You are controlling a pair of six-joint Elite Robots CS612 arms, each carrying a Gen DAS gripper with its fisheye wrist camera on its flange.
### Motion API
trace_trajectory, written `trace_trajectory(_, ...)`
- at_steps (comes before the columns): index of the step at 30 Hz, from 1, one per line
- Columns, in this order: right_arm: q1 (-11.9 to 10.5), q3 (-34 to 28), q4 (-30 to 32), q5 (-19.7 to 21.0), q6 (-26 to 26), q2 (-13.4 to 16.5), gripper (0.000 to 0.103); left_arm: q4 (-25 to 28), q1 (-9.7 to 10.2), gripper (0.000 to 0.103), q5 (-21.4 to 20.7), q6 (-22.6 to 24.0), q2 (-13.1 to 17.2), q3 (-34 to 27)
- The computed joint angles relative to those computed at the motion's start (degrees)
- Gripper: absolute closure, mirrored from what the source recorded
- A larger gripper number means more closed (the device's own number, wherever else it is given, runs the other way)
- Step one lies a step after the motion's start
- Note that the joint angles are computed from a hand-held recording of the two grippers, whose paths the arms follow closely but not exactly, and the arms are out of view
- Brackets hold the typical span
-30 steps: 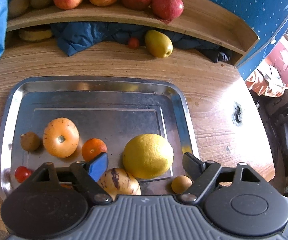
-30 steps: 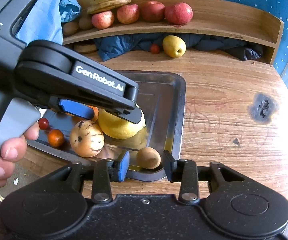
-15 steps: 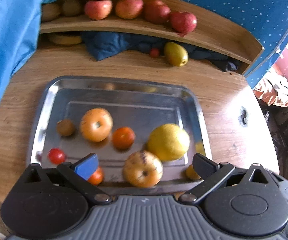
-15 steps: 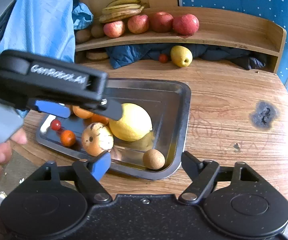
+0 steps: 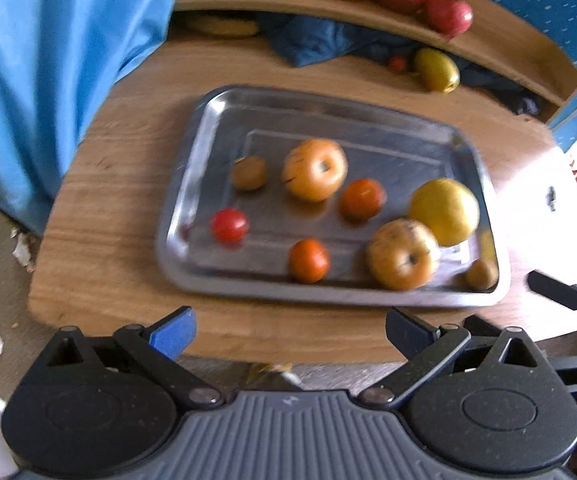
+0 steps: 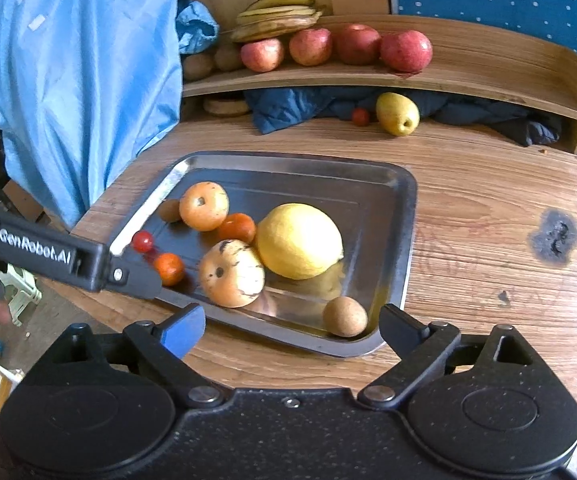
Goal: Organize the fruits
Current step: 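Move both tools from the tray back toward the fruits under the shelf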
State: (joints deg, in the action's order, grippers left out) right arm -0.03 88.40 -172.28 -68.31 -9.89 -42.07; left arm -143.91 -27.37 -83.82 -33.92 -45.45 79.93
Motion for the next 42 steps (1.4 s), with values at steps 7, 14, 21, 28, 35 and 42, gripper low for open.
trace_trajectory(7, 0.2, 0.0, -0.2, 1.1, 0.3, 0.0, 0.006, 3.1, 0.35, 0.001, 2.5, -1.3, -0.7, 0.5)
trace_trajectory(14, 0.4, -0.6, -0.4, 2.1, 0.9, 0.3, 0.005, 3.9, 0.57, 0.001, 3.1, -0.1, -0.3, -0.7)
trace_trajectory(21, 0.4, -1.9, -0.5, 1.6, 2.8, 1.2, 0.002, 5.2, 1.01, 0.001, 3.4, 1.5, 1.2, -3.7)
trace_trajectory(28, 0.3, -4.8, -0.6, 1.0, 4.7, 2.6, 0.002, 6.1, 1.62, 0.001, 3.7, 3.3, 3.4, -8.1)
trace_trajectory(35, 0.3, -8.2, 0.1, -0.6, 6.4, 4.2, 0.001, 6.9, 1.66, 0.001, 2.8, 6.2, 6.8, -13.5)
trace_trajectory(42, 0.3, -10.8, 1.1, -3.3, 8.6, 5.5, 0.001, 7.8, 1.77, 0.001, 2.6, 10.7, 10.5, -19.4)
